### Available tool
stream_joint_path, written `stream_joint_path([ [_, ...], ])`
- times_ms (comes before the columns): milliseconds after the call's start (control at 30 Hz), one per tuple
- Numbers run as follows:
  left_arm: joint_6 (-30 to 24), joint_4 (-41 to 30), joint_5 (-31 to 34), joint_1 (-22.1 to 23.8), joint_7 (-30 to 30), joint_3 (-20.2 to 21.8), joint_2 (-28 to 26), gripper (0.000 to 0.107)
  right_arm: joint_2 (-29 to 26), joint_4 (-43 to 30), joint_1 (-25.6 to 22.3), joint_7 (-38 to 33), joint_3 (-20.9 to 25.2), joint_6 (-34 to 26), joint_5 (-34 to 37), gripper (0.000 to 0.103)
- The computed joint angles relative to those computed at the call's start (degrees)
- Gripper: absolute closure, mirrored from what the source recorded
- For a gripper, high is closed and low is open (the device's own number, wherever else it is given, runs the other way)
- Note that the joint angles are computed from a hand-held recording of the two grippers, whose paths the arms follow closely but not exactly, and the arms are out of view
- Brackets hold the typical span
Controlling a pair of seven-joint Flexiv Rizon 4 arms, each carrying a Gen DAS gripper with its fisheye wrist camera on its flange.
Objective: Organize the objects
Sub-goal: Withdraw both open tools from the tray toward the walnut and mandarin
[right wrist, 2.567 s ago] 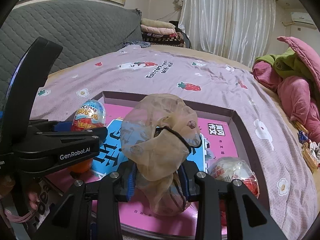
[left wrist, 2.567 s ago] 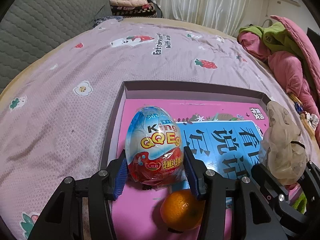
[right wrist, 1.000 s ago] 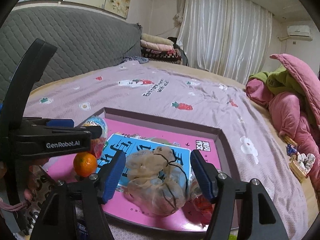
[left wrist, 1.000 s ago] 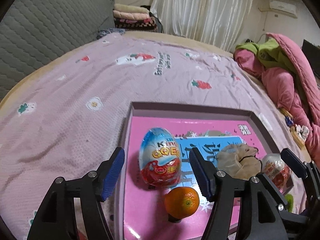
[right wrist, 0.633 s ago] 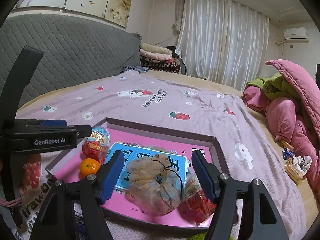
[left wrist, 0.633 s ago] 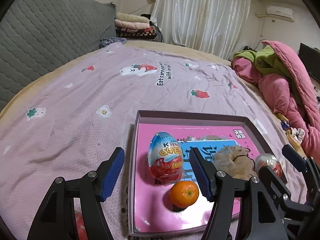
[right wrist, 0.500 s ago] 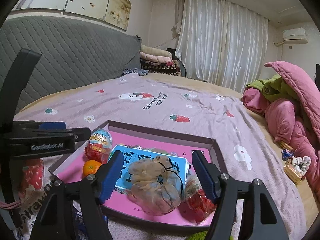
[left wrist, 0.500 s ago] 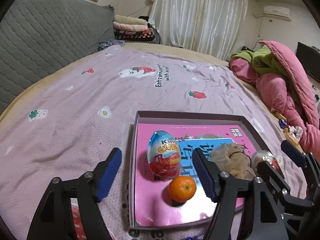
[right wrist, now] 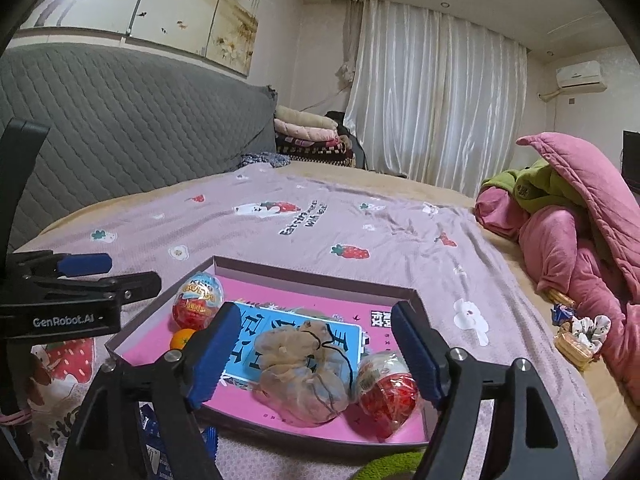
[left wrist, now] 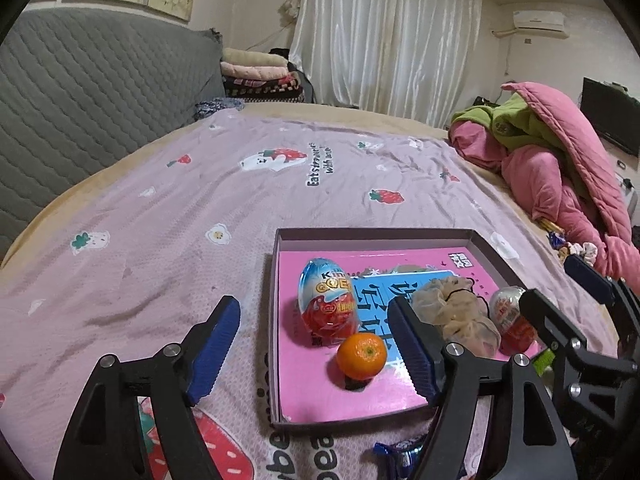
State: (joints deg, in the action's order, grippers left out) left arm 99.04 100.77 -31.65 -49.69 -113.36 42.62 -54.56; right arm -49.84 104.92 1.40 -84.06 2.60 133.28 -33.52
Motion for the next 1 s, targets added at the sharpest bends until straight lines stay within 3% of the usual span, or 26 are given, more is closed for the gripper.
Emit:
stream_joint_path([
  [733,1.56,6.12,-3.74,-6.85,2.24,2.77,1.84,0.029,1.57,2.61,-4.22,3.98,-0.1,3.74,-5.68,0.023],
  [1000,3.92,9.4,-7.1,-8.54,4.59,0.53,4.1,0.029,2.47,4.71,-4.98,3.69,-0.56,5.91,-7.27,0.023],
])
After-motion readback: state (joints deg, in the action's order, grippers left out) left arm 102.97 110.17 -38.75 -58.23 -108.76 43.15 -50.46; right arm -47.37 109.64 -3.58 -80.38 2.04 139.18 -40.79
